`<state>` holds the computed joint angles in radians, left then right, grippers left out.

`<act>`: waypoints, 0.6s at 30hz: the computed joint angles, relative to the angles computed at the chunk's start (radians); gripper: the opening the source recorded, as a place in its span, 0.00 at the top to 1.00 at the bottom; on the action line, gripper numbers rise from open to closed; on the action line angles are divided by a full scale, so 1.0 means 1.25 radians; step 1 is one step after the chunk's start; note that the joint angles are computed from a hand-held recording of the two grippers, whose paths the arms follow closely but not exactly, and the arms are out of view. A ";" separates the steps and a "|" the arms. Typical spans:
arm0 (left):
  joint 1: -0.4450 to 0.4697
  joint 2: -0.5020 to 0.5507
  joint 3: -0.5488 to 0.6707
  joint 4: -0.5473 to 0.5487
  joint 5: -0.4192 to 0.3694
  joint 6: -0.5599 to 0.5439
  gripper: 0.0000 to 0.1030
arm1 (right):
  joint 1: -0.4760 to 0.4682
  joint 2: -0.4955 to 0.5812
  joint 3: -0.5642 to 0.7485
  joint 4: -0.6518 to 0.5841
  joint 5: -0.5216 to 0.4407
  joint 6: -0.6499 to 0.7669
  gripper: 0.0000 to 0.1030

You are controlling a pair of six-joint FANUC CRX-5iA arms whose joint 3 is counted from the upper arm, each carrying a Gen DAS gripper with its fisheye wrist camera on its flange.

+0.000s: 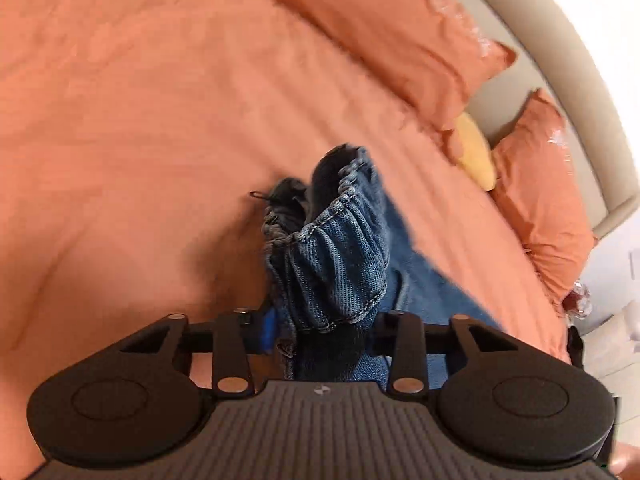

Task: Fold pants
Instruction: 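Lift the waistband with the left gripper and fold it over the legs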

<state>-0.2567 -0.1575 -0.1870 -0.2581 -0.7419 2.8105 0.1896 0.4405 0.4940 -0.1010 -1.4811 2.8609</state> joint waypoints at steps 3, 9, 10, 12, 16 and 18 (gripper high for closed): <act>-0.028 0.011 0.069 -0.028 -0.038 -0.027 0.65 | -0.017 0.006 0.016 -0.023 -0.009 0.009 0.60; -0.115 0.088 0.268 -0.107 -0.137 -0.060 0.67 | -0.079 0.014 0.062 -0.116 -0.040 0.005 0.62; -0.132 0.107 0.307 -0.121 -0.158 -0.070 0.67 | -0.098 0.025 0.091 -0.145 -0.065 -0.020 0.62; -0.167 0.157 0.398 -0.145 -0.209 -0.094 0.67 | -0.142 0.050 0.154 -0.203 -0.116 -0.067 0.61; -0.254 0.319 0.672 -0.215 -0.401 -0.183 0.67 | -0.211 0.055 0.196 -0.242 -0.102 -0.132 0.61; -0.290 0.406 0.810 -0.237 -0.472 -0.229 0.67 | -0.246 0.051 0.201 -0.254 -0.075 -0.161 0.61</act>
